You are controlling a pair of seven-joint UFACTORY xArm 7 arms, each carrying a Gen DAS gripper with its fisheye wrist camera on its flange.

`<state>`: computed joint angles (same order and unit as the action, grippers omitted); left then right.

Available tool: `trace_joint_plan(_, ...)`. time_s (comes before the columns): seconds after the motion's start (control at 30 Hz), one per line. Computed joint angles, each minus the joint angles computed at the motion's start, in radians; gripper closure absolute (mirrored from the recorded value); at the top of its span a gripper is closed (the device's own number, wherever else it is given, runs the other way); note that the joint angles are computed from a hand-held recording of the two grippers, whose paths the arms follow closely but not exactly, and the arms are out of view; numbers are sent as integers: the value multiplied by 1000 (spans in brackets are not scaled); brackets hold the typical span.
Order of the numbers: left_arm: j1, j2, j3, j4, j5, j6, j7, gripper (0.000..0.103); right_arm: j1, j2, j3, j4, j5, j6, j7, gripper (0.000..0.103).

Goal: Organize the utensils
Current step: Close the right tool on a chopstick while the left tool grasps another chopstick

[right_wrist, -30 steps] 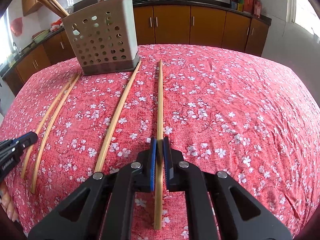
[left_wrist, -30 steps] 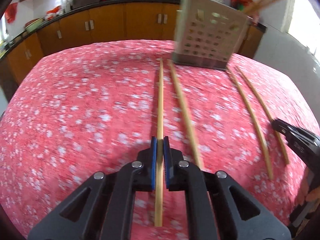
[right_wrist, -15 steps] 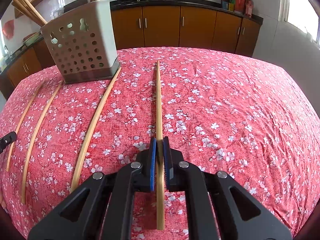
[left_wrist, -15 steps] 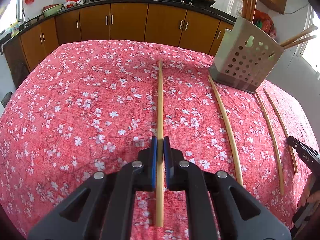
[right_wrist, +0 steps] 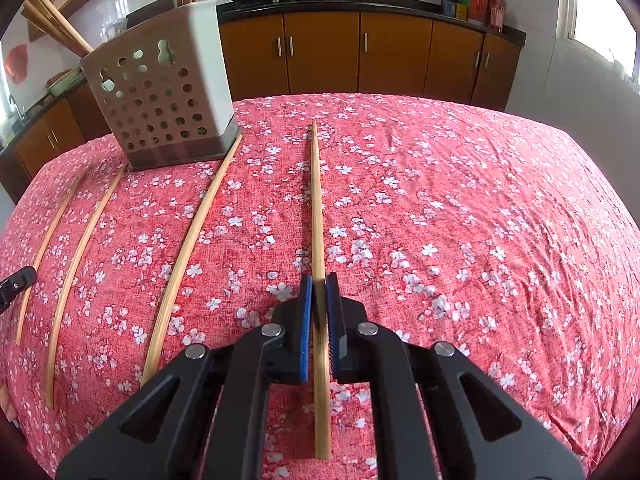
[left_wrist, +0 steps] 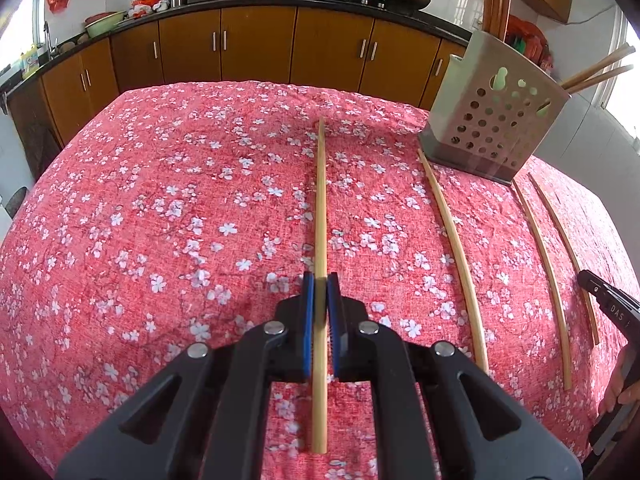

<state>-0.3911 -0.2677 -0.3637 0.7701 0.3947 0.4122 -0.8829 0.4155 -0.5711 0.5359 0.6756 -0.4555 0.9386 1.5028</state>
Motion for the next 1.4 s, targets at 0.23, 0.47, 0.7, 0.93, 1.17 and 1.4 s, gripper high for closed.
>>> trace_joint_plan(0.23,4,15,-10,20,44,29,-18,94,0,-1,0,-1,1,-4,7,95)
trace_joint_plan(0.47,-1,21,-7,27,65,42,-26,94,9,-10,-2,-12,7,-30,20,95)
trace_joint_plan(0.7,-9,32,-21,54,138,113,-28,93,19,-31,15,-22,30,-37,26,95)
trace_joint_plan(0.93,-30,1,-14,29,128,121,-26,93,28,-44,19,-26,41,-26,27,95)
trace_joint_plan(1.17,-37,-20,-12,14,95,113,-1,95,29,-56,16,-33,50,-28,11,95)
trace_joint_plan(1.4,-36,-110,-8,-31,23,77,54,95,13,-139,53,-29,35,7,30,95)
